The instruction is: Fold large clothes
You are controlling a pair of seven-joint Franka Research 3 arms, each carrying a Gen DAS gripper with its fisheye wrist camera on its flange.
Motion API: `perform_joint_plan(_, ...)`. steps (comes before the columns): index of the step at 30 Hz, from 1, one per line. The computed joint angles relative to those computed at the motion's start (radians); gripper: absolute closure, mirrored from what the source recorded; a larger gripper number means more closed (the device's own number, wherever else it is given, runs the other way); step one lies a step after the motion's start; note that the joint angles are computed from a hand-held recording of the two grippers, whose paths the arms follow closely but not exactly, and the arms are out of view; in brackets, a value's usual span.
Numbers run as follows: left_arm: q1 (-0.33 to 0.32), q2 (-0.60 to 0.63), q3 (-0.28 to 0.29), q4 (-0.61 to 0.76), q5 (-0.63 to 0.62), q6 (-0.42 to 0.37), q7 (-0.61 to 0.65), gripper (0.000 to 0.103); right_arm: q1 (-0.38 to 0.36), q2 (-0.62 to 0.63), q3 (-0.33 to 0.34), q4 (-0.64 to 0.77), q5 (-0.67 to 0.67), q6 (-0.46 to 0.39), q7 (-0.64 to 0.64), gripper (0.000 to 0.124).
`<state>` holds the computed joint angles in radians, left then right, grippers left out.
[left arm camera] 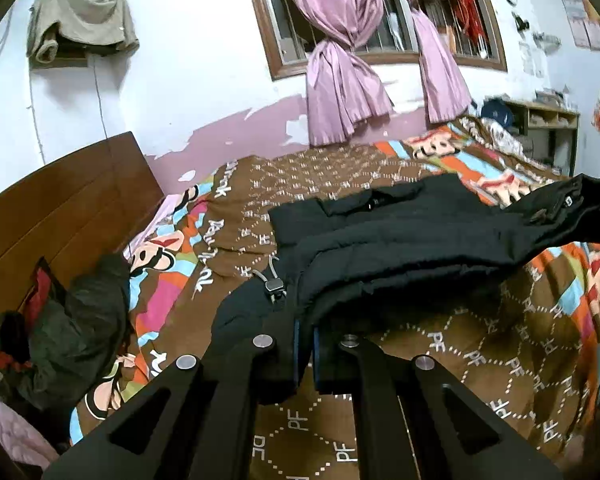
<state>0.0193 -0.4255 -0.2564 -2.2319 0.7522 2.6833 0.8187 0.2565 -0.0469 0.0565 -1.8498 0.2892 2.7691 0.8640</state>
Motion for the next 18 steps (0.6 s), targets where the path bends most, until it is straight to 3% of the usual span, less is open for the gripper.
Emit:
perform_joint_plan(5,0.0,-0.056,-0.025,-0.009,0.023,-0.012,-0.029,0.1,0.004,-0.076,-0.017,-0.047,0.09,0.005,-0.057,0.117)
perform_joint_plan(10,-0.05,-0.126,-0.001,-0.025,-0.051,-0.025,0.017,0.1,0.019,-0.165,-0.046,-0.094,0.179,-0.036,-0.136,0.117)
perform_joint_plan(14,-0.088,-0.156,0.012,-0.003,-0.133,-0.071,0.088,0.1,-0.009,-0.132,-0.022,-0.043,0.099,-0.072,-0.057,0.117)
perform_joint_plan(18,-0.134,-0.055,0.038,0.141,-0.253,-0.187,0.207,0.1,-0.021,-0.033,-0.009,0.074,0.032,-0.109,0.038,0.117)
